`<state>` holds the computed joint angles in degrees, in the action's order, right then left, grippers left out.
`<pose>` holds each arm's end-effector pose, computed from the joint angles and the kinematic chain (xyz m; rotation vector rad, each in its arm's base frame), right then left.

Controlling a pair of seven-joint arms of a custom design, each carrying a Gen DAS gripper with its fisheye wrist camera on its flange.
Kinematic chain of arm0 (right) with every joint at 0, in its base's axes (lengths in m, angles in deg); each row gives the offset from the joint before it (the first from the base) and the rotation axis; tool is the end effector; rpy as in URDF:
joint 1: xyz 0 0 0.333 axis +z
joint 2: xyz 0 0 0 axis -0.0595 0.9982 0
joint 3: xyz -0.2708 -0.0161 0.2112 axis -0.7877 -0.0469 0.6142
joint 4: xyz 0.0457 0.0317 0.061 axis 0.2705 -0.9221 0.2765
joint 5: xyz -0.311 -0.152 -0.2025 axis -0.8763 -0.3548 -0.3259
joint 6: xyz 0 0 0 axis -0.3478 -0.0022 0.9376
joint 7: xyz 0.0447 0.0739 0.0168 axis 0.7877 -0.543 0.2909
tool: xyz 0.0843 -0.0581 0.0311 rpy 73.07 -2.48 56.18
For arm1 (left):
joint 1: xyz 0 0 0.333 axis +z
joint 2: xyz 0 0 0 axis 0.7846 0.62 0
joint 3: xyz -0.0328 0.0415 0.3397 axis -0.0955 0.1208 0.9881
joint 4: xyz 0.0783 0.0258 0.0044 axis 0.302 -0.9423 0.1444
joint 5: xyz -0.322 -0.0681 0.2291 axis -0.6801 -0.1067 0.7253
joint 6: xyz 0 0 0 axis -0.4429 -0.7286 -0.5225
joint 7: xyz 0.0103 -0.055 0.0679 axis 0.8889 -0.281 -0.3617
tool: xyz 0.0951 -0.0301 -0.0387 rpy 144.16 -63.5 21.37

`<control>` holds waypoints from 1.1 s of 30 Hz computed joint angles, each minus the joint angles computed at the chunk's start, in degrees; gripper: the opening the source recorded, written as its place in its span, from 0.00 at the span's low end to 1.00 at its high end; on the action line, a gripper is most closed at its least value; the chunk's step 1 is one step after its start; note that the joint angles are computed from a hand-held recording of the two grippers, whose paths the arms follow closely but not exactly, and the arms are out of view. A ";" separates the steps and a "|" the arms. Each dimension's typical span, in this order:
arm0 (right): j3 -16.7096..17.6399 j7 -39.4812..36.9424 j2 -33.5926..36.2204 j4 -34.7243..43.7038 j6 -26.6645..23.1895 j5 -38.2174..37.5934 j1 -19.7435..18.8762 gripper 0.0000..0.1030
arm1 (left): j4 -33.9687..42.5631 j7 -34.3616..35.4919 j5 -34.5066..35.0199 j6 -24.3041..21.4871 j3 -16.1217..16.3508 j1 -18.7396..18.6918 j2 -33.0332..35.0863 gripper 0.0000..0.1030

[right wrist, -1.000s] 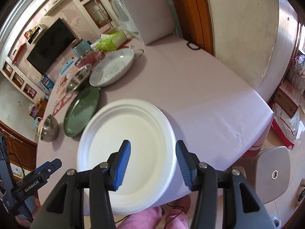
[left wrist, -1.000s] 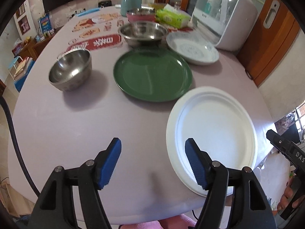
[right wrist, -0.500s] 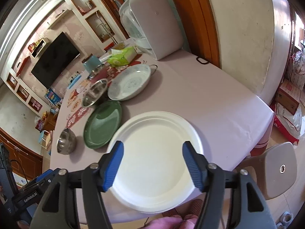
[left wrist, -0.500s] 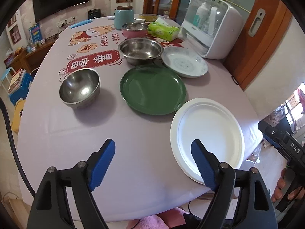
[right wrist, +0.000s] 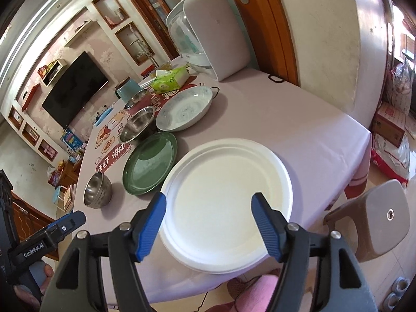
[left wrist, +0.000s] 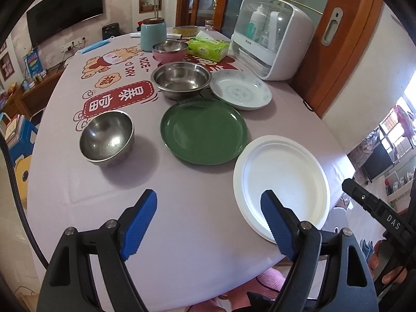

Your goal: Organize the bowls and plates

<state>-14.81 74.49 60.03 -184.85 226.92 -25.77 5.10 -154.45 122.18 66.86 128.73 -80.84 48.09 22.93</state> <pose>0.5836 0.0832 0.4048 -1.4778 1.8915 -0.2461 0.6323 -0.1630 0.4264 -1.9535 1.9548 -0.7231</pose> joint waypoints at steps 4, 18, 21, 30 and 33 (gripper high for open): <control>0.29 -2.78 -0.03 0.23 0.20 2.49 -0.70 0.66 | 2.03 -0.09 0.44 -0.99 -0.03 -0.51 0.97 0.79; -2.17 -15.04 5.64 13.32 -12.89 2.58 -7.39 0.66 | 17.33 -14.27 8.50 -10.46 2.14 -7.59 7.97 0.79; -2.24 -18.27 7.87 17.59 -17.15 2.53 -9.24 0.66 | 20.70 -17.34 10.21 -12.96 2.36 -9.14 9.34 0.79; -1.77 -25.30 15.12 30.04 -28.26 0.76 -13.69 0.66 | 30.54 -29.34 16.55 -21.28 4.24 -14.46 14.18 0.79; -1.21 -27.38 17.74 34.29 -30.46 0.32 -14.87 0.66 | 33.23 -33.12 18.36 -22.68 4.74 -15.69 15.68 0.79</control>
